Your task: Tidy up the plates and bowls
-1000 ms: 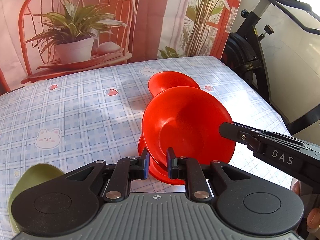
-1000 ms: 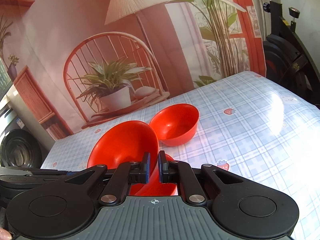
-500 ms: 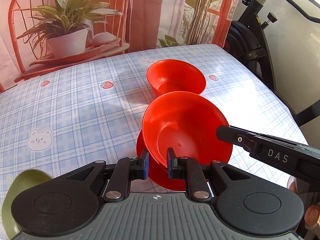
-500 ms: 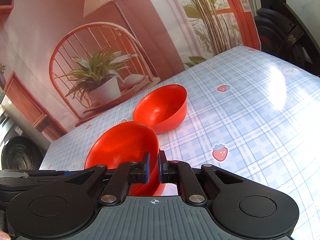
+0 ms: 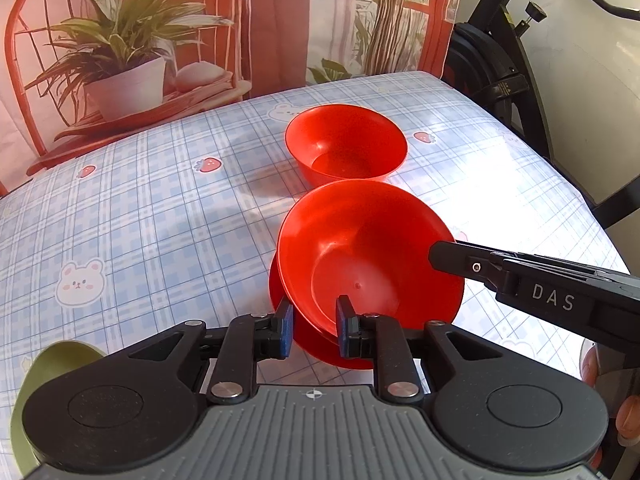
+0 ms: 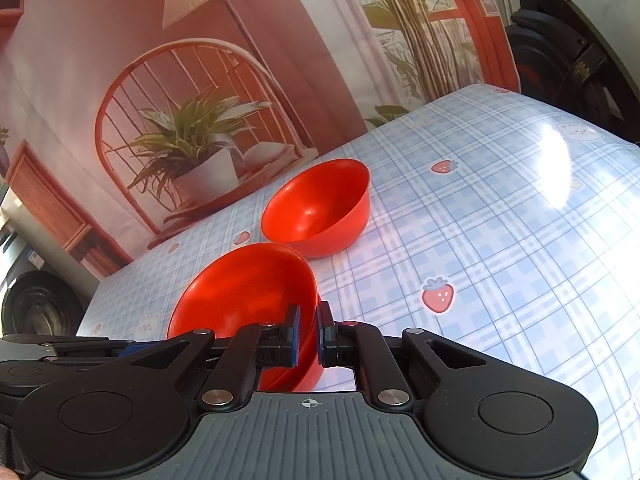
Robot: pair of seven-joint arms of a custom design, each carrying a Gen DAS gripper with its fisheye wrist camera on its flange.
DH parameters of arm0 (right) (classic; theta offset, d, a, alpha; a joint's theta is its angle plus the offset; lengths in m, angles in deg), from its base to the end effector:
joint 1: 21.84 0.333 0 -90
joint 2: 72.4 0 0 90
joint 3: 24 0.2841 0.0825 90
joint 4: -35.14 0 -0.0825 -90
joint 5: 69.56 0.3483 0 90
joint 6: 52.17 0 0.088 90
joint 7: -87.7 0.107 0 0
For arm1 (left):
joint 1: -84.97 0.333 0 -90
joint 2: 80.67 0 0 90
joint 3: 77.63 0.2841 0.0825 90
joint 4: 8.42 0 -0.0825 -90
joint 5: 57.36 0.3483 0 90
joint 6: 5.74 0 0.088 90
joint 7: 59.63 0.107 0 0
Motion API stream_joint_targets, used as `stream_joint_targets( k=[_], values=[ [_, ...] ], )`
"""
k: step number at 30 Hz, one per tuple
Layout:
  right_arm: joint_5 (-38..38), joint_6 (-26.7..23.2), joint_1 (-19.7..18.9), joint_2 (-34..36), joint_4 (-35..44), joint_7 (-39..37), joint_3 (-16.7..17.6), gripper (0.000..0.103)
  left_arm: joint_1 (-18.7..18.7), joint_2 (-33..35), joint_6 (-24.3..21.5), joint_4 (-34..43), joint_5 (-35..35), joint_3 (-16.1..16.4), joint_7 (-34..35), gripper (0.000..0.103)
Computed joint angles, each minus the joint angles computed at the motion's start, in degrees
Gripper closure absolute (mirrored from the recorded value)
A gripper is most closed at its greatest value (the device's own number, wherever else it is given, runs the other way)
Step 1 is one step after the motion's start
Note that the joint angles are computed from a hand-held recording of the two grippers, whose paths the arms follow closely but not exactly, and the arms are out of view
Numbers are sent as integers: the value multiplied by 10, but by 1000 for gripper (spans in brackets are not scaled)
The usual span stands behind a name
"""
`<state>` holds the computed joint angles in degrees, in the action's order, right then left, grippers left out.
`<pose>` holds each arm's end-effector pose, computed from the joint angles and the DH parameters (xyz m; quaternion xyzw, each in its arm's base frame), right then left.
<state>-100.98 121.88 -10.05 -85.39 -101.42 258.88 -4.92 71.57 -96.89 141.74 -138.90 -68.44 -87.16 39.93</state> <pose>0.3937 0.2905 0.4858 -0.5241 0.7341 -0.0935 0.4214 0.4450 -0.1906 0.5175 -0.5122 0.8089 -0.2540 0.1371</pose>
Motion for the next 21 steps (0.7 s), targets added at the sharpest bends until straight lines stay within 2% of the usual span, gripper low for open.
stream_joint_targets(
  k=[6,8,14,21],
  values=[
    [16,3,6,1,-4,-6,-3,94,1,0,-5,2,3,0,3,76],
    [16,-1,7,1,-2,-8,-3,94,2,1,-7,3,2,1,2,72],
    [23,-9,17,4,2,-23,-9,94,6,5,-22,13,-2,3,-8,71],
    [20,-49,33,4,17,-42,-20,94,11,11,-12,29,-15,8,-14,71]
  ],
)
